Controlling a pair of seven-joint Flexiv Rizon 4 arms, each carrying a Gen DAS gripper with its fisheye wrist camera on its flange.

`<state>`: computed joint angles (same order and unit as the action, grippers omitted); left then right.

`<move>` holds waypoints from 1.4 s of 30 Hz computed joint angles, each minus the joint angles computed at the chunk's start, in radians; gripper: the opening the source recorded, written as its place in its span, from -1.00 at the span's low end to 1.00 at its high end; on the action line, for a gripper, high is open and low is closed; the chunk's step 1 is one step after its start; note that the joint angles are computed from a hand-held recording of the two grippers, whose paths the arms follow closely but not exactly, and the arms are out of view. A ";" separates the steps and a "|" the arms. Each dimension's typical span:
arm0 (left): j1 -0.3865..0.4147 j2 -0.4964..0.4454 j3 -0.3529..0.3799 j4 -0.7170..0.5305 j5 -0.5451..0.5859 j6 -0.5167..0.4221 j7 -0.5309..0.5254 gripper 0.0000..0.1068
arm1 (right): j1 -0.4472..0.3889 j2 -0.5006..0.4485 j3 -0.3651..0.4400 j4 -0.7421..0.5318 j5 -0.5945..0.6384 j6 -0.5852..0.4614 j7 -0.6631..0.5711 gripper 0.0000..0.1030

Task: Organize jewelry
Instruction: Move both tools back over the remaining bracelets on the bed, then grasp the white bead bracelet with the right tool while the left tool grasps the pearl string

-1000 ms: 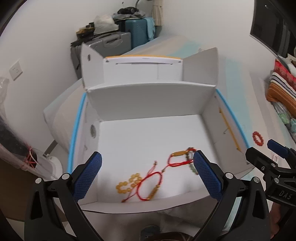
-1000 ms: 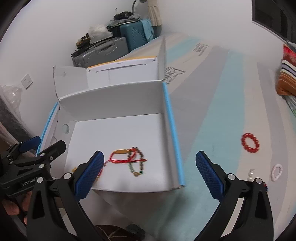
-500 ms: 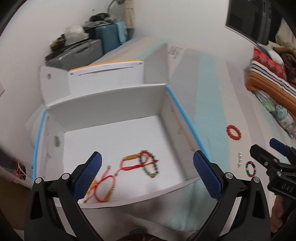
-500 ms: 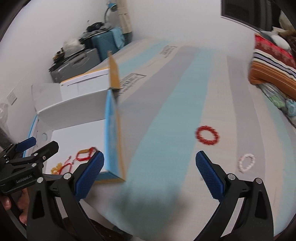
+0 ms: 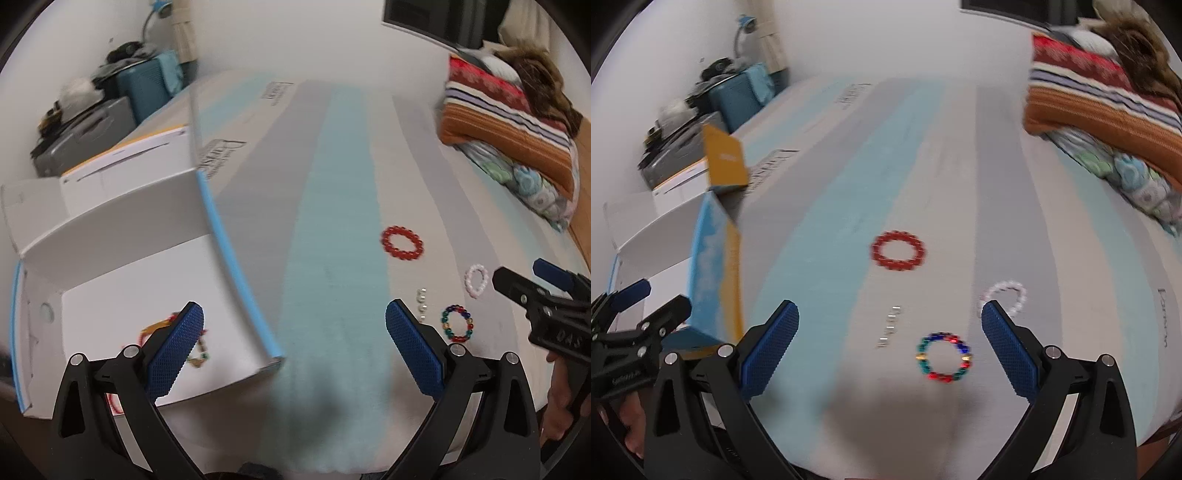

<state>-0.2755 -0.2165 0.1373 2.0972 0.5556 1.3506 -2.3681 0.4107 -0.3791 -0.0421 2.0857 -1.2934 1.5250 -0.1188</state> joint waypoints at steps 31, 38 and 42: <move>-0.208 -0.514 0.053 -0.383 -0.357 0.017 0.267 0.81 | -0.066 -0.274 -0.087 -0.077 0.512 0.052 -0.339 0.85; -0.223 -0.588 0.063 -0.457 -0.404 -0.039 0.302 0.77 | -0.030 -0.310 -0.110 -0.101 0.605 0.029 -0.389 0.85; -0.238 -0.596 0.078 -0.469 -0.395 -0.044 0.295 0.67 | -0.057 -0.322 -0.059 -0.121 0.666 -0.007 -0.450 0.65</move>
<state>-0.5132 -0.8124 0.2150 1.6284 0.1608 1.3069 -2.0735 0.3534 -0.7007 -0.1013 1.9647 -0.6269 1.5182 -0.5691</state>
